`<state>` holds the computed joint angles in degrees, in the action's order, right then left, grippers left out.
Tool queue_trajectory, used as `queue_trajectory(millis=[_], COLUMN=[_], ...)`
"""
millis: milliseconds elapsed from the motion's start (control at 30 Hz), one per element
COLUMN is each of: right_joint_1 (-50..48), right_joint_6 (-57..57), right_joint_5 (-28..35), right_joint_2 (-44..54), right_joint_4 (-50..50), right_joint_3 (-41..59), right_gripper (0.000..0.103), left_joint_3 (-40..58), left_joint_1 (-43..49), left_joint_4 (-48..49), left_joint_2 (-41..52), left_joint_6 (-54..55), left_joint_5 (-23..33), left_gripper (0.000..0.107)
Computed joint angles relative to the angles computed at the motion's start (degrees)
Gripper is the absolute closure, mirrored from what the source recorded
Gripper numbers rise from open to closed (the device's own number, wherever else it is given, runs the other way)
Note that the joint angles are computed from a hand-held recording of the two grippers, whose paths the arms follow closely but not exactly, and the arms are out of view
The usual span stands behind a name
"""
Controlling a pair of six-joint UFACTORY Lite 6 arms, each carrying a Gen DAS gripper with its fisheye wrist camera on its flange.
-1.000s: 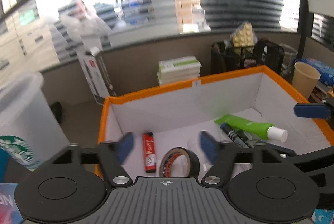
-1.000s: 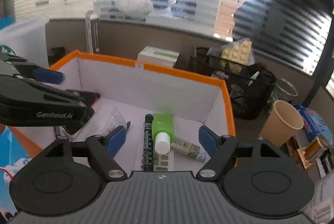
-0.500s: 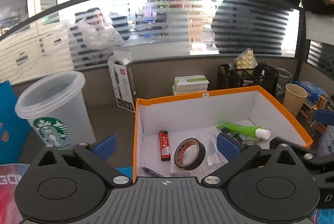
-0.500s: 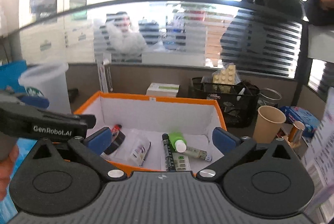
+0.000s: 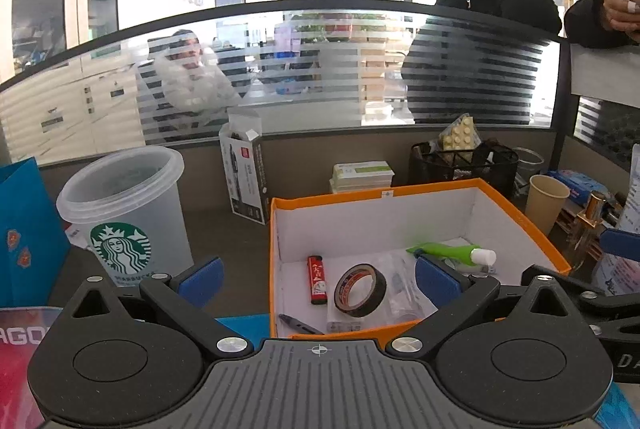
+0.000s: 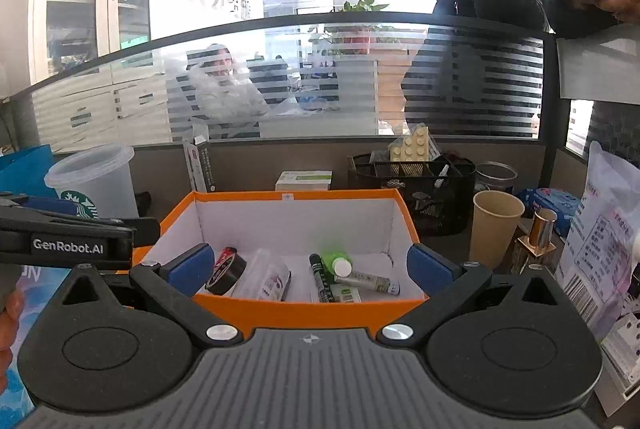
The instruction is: Organize rigid objects
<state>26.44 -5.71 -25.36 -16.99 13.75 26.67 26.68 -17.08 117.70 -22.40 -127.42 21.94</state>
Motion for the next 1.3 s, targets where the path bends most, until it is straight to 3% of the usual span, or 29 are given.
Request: queue_trajectory(millis=[1033,1300], right_joint_1=[2.1,4.6], right_joint_6=[-1.8,-4.9], right_joint_5=[-0.9,-1.3], right_joint_2=[2.5,3.9], right_joint_4=[3.4,7.3], right_joint_3=[0.5,1.0], right_gripper=[0.000,0.000], left_joint_3=[-1.7,-3.0], left_joint_1=[0.5,4.8], left_joint_4=[0.1,3.8], left_joint_2=[-2.2,-4.7], left_joint_6=[0.1,-1.9], left_joint_5=[-1.2,-5.9], left_gripper=[0.004,0.004])
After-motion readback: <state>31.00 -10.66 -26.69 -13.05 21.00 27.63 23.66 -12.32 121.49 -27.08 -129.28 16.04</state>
